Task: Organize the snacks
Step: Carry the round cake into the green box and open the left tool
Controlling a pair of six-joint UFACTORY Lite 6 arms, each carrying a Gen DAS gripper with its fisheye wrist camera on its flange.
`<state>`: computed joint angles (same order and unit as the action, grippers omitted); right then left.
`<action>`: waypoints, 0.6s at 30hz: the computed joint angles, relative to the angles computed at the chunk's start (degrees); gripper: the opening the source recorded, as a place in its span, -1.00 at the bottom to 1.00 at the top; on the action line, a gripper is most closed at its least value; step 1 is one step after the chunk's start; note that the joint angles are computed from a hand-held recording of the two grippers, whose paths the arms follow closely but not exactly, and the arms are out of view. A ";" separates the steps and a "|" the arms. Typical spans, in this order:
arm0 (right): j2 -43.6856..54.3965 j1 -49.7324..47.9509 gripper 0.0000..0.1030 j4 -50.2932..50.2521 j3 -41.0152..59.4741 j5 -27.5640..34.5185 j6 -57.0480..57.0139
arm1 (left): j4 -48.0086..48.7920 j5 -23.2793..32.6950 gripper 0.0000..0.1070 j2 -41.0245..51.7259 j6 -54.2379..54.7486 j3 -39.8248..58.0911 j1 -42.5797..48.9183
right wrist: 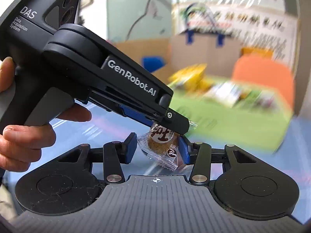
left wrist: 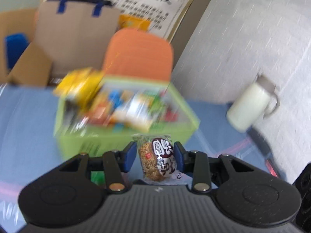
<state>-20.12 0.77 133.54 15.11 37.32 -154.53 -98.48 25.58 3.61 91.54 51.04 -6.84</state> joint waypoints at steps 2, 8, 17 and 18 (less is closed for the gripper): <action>8.26 -4.56 -0.48 -1.67 9.35 1.14 -0.79 | 1.04 -4.81 -0.33 8.90 -4.28 11.99 -4.31; 33.23 -10.29 -0.48 -10.00 35.65 -1.58 6.71 | 35.00 -6.48 -0.33 37.49 -39.82 47.36 -8.31; 42.50 -13.84 0.01 -13.95 41.55 2.35 9.38 | 23.58 -10.48 0.39 37.04 -28.55 44.22 -8.64; 40.23 -14.70 0.14 -13.35 39.13 3.62 8.49 | 17.59 -10.46 0.39 33.44 -22.55 40.03 -8.37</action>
